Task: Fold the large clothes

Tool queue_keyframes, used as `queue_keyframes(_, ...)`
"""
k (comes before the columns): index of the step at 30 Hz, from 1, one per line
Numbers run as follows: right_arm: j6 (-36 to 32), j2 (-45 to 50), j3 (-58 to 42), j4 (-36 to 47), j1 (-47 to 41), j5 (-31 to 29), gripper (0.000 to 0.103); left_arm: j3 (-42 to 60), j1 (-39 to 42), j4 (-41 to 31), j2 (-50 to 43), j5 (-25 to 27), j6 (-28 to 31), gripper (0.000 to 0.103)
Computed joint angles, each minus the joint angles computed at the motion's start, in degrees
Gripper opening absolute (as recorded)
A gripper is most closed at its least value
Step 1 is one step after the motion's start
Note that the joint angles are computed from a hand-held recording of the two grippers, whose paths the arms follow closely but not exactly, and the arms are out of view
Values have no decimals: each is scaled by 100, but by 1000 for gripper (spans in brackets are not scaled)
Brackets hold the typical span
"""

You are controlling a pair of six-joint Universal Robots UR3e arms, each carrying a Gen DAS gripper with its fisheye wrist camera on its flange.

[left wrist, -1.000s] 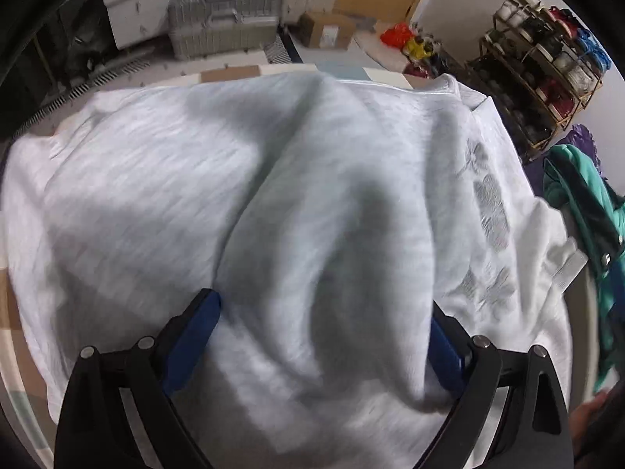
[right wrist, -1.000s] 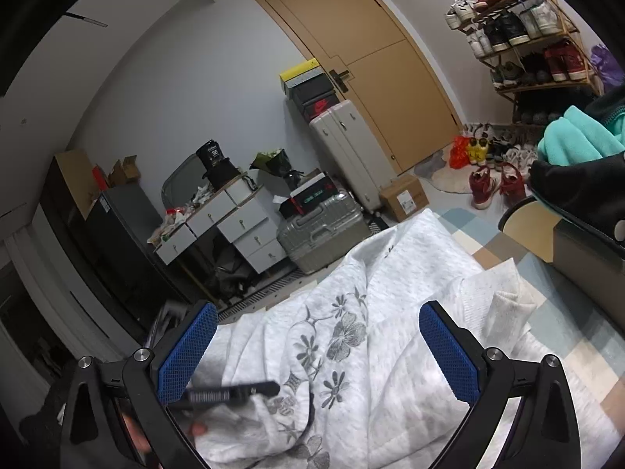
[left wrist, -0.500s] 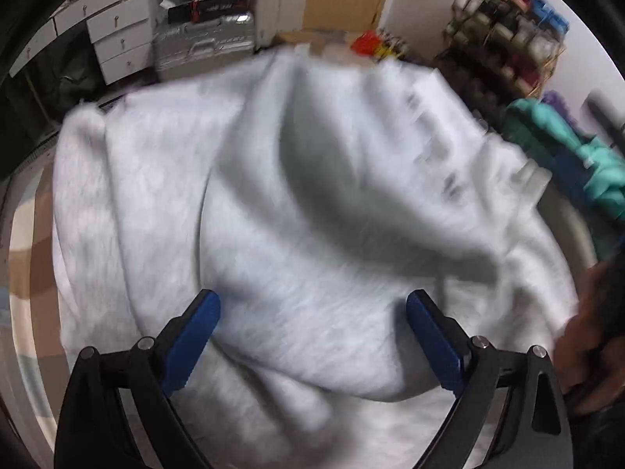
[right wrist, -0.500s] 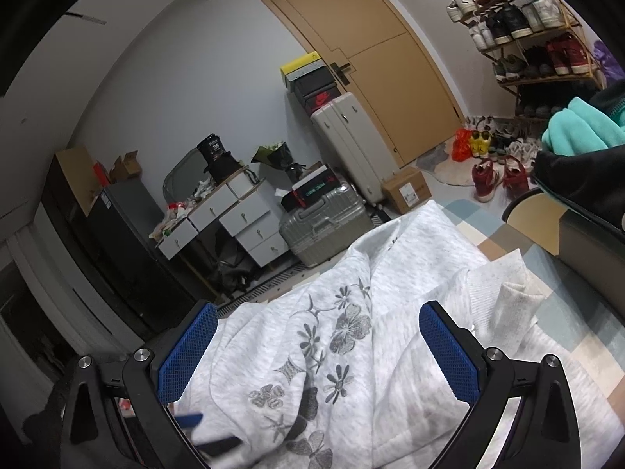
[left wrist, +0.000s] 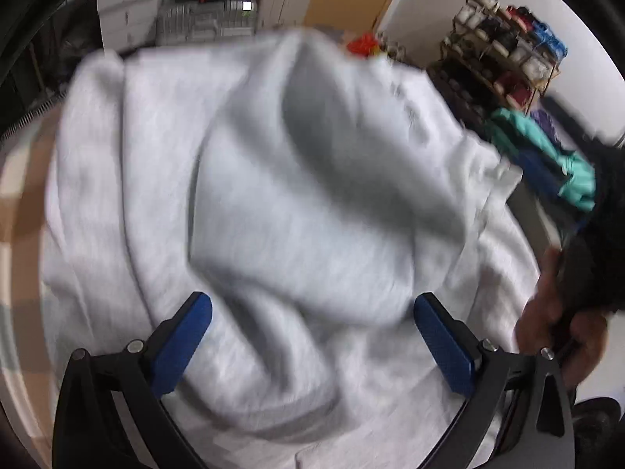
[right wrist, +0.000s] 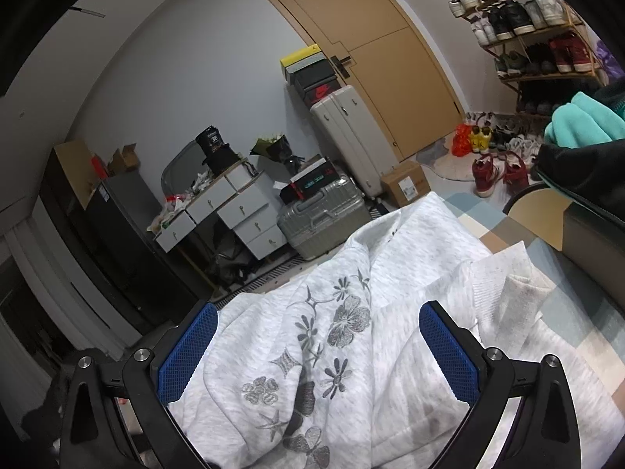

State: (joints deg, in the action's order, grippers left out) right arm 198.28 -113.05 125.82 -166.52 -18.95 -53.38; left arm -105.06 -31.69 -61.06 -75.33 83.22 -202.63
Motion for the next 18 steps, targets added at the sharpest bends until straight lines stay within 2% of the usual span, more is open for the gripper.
queue_keyframes(5, -73, 129, -76, -59, 254, -230, 103, 84, -1040, 541, -663, 1526, 72, 100)
queue_keyframes(7, -112, 209, -113, -77, 354, -342, 103, 335, -1421, 489, -1116, 2208, 145, 100)
queue_keyframes(8, -116, 232, -117, -82, 369, -362, 103, 424, -1477, 393, -1178, 2297, 85, 100)
queue_keyframes(10, -115, 263, -124, -51, 370, -374, 103, 473, -1393, 267, -1010, 2087, -25, 100)
queue_keyframes(13, -61, 239, -76, -27, 237, -234, 103, 180, -922, 245, -62, 1462, 47, 100)
queue_keyframes(15, -53, 201, -61, 48, 159, -136, 103, 242, -812, 164, 277, 1640, 154, 101)
queue_keyframes(17, -58, 198, -52, 68, 137, -92, 103, 381, -349, -345, 596, 1572, 326, 101)
queue_keyframes(18, -59, 200, -56, 67, 152, -106, 103, 426, 53, -693, 765, 1364, 471, 101)
